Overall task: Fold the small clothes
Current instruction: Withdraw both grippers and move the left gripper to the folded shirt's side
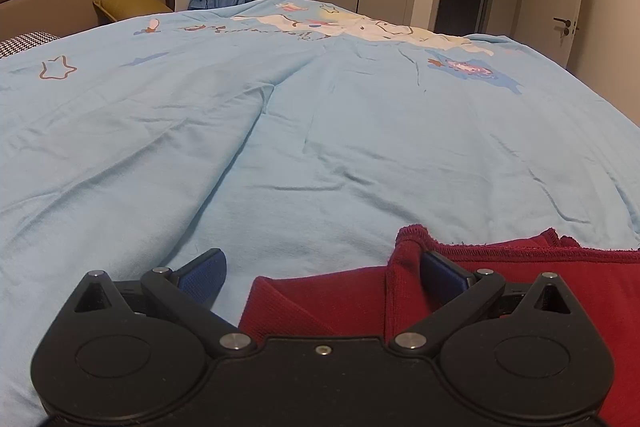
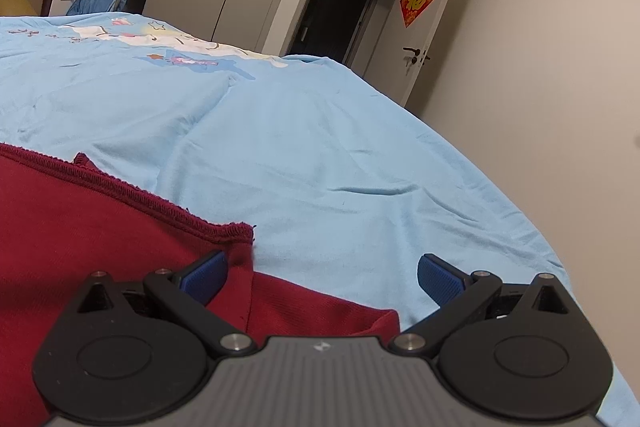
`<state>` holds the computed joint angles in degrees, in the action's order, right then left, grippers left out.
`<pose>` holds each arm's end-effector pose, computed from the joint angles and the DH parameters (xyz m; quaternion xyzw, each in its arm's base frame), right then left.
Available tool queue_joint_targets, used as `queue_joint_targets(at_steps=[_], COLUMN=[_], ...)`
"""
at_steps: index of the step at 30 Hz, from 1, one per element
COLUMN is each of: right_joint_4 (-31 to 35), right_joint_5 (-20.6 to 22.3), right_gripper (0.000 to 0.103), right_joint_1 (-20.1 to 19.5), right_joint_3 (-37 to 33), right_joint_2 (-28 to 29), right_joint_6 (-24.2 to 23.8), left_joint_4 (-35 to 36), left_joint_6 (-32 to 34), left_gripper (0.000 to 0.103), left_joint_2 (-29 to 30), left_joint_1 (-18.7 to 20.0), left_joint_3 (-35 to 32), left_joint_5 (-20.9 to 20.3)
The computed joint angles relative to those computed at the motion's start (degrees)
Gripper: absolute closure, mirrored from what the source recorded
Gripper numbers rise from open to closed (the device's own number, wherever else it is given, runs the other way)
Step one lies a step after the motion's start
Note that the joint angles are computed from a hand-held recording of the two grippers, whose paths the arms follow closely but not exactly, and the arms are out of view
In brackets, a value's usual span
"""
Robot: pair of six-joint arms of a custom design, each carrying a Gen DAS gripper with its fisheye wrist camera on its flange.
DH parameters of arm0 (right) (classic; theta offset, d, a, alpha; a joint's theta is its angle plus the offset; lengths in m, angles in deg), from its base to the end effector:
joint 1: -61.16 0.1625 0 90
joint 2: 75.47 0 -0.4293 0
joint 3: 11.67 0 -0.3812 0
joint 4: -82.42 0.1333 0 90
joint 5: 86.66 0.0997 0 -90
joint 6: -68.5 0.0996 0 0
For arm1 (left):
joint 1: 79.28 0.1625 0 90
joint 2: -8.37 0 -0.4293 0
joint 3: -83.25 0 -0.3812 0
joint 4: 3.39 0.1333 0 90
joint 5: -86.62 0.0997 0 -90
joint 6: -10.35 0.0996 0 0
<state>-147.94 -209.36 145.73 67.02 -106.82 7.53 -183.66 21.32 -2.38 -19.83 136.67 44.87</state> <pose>0.0126 -0.7078 0.2095 0.1270 -0.6795 0.4764 0.5433 -0.2371 -0.8102 0.0131 0.1418 0.8393 -0.4265 0.3059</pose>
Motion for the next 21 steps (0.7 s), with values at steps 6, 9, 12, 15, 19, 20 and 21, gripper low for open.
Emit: queue_joint_targets(at_steps=[6, 9, 12, 15, 19, 20, 21], right_joint_4=[5.23, 7.63, 0.27, -3.81, -7.20, -7.39, -7.54], right_joint_5=[0.19, 1.33, 1.85, 2.95, 5.41, 5.78, 6.26], right_gripper=[0.000, 0.000, 0.000, 0.000, 0.000, 0.000, 0.000], right_joint_1=[-0.16, 0.01, 1.12, 2.65, 4.83, 5.42, 5.93], right_joint_3=[2.20, 5.34, 7.43, 10.79, 15.36, 16.21, 17.13], right_joint_2=[-2.75, -5.87, -6.11, -7.30, -8.26, -8.30, -8.33], right_joint_6=[5.03, 9.02, 4.39, 1.53, -0.46, -0.50, -0.45], left_joint_4=[1.42, -4.79, -8.44, -12.83, -14.42, -14.99, -15.66], left_joint_6=[-1.46, 1.46, 2.32, 2.09, 0.51, 0.57, 0.47], left_gripper=[0.001, 0.001, 0.001, 0.001, 0.001, 0.001, 0.001], left_joint_2=[-3.22, -6.19, -9.33, -12.32, -16.43, -17.12, -18.02], left_joint_1=[-0.63, -1.38, -2.27, -3.26, -4.40, -4.69, -4.97], left_joint_3=[3.21, 8.21, 12.84, 17.94, 24.80, 26.25, 28.14], left_joint_5=[-1.77, -4.19, -4.53, -3.33, -1.43, -0.90, -0.35])
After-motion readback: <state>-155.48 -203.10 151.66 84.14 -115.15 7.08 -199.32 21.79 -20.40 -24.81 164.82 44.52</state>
